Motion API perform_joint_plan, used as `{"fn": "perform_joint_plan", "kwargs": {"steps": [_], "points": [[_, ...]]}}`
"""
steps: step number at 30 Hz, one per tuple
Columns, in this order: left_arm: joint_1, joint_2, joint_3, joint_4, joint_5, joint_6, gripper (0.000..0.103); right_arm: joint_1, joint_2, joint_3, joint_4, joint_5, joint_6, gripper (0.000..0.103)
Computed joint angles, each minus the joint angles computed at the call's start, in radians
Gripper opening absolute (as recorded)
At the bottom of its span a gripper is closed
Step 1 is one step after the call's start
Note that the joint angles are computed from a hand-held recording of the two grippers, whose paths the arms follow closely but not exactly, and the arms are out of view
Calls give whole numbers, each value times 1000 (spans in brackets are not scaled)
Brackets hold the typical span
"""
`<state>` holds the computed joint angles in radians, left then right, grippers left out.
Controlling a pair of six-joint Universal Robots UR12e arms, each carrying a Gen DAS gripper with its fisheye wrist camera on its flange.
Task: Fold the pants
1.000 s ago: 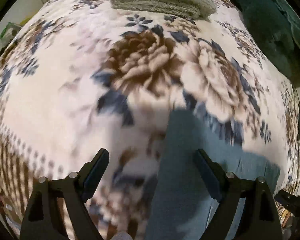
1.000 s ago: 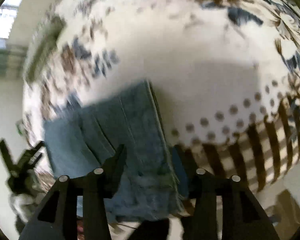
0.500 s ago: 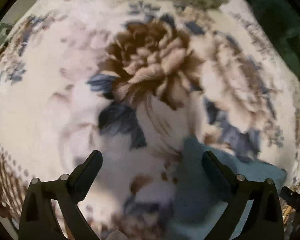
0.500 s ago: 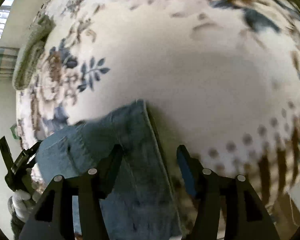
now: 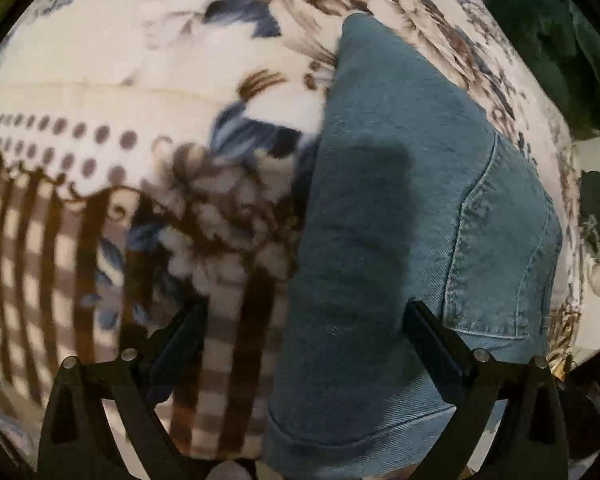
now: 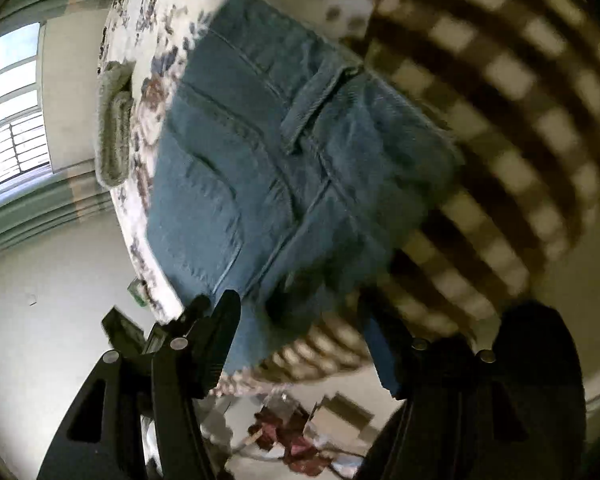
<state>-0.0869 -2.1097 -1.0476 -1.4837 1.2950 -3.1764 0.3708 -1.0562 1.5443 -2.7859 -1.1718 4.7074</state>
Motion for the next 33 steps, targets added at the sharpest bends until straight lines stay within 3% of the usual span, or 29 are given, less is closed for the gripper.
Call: {"fn": "perform_joint_plan", "kwargs": {"steps": [6,10,14,18,20,22,26,30,31,32,33], "points": [[6,-2,26,-34,-26,37,103,9,65,-17,-121,-38,75,72],[7,-9,21,-23,-61,22,103,17,99,-36,-217,-58,129,78],[12,-17,13,19,-119,-18,103,24,124,-78,-199,-69,101,82],[16,-23,4,54,-156,-47,103,26,161,-115,-233,-77,131,94],[16,-27,14,53,-163,-50,102,27,171,-140,-263,-80,131,94],[17,-30,19,60,-179,-54,102,30,175,-160,-306,-97,81,93],[19,-35,22,57,-183,-63,102,35,192,-181,-256,-95,63,91],[26,-27,4,81,-215,-82,100,37,194,-180,-241,-125,99,59],[28,-23,-3,91,-222,-82,96,36,194,-186,-232,-132,85,53],[32,-15,-17,116,-239,-80,75,41,190,-197,-207,-146,63,52],[37,-7,-34,144,-284,-70,42,44,189,-208,-192,-157,55,49]]}}
